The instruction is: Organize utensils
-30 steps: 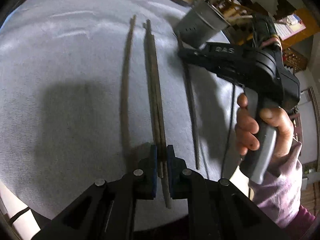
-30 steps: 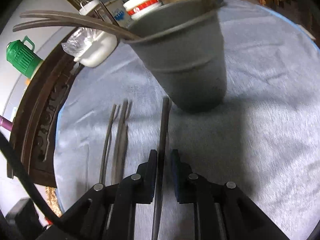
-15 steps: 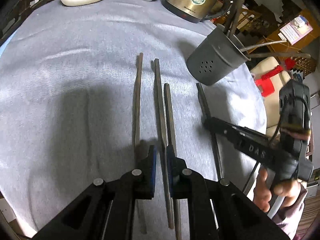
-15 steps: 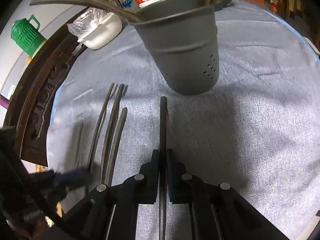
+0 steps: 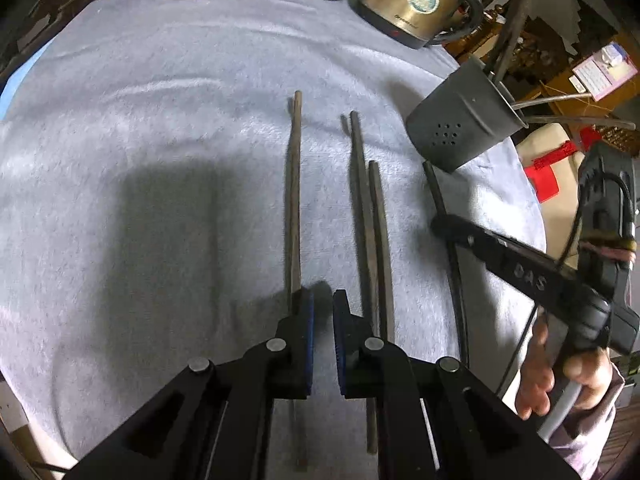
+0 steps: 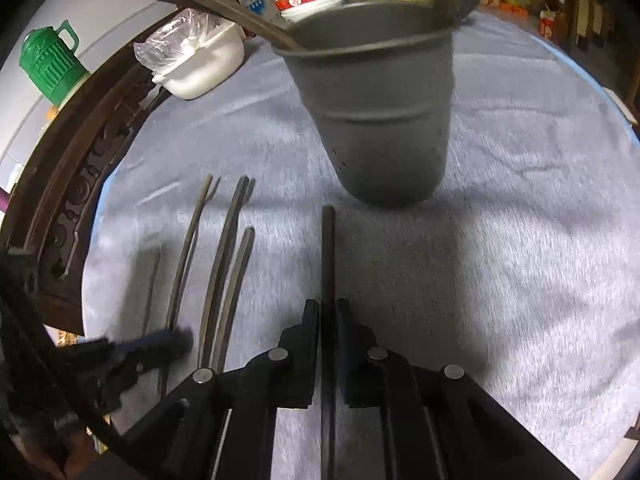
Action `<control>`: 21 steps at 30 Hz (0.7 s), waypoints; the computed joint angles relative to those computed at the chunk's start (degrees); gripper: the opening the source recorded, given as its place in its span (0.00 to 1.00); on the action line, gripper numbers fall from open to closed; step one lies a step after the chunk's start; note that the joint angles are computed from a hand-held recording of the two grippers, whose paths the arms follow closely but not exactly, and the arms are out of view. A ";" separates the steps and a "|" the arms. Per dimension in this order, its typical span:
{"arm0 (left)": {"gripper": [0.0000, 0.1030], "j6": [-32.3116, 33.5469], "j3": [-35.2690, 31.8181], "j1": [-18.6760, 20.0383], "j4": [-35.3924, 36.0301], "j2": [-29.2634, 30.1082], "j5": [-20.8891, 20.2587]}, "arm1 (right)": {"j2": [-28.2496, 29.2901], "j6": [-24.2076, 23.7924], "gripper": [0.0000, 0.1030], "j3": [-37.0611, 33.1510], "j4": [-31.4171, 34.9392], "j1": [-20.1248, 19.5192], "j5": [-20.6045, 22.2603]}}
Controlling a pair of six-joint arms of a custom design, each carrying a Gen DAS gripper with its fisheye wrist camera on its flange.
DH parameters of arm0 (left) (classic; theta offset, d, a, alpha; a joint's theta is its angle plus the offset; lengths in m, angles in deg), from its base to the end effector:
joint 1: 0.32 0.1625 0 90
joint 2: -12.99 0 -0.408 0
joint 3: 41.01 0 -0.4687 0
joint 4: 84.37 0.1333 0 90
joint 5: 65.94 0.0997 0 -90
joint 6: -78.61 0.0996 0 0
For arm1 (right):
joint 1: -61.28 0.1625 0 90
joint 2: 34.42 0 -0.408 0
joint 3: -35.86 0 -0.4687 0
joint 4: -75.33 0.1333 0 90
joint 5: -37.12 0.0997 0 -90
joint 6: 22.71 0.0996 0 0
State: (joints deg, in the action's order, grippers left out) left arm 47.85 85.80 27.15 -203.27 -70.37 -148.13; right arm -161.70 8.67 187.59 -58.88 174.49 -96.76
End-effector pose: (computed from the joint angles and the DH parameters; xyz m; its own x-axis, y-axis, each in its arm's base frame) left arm -0.3397 -0.3421 0.1249 -0.8059 0.5405 -0.2415 0.5197 0.8413 0.1486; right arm 0.1764 -0.2482 0.2593 -0.8375 0.3917 0.3809 0.0764 0.7742 -0.6283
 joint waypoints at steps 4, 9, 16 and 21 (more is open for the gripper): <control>0.11 0.31 -2.26 1.54 0.55 0.82 0.75 | 3.95 0.30 0.11 -1.45 -2.23 -0.15 -1.85; 0.34 -0.07 -6.54 2.07 0.25 5.68 5.43 | 5.70 -1.28 0.12 -1.97 -5.12 -1.01 -2.00; 0.34 -2.28 -9.74 4.10 0.09 7.21 9.25 | 5.39 -2.71 0.09 -2.56 -3.76 -1.86 -0.72; 0.34 -4.74 -10.14 5.89 1.91 4.94 11.93 | 3.68 -5.16 0.07 -1.56 -6.03 0.15 -0.07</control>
State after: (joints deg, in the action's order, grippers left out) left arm 43.11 75.66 33.05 -201.37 -65.44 -136.20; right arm -158.02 3.51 186.03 -64.91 174.64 -96.82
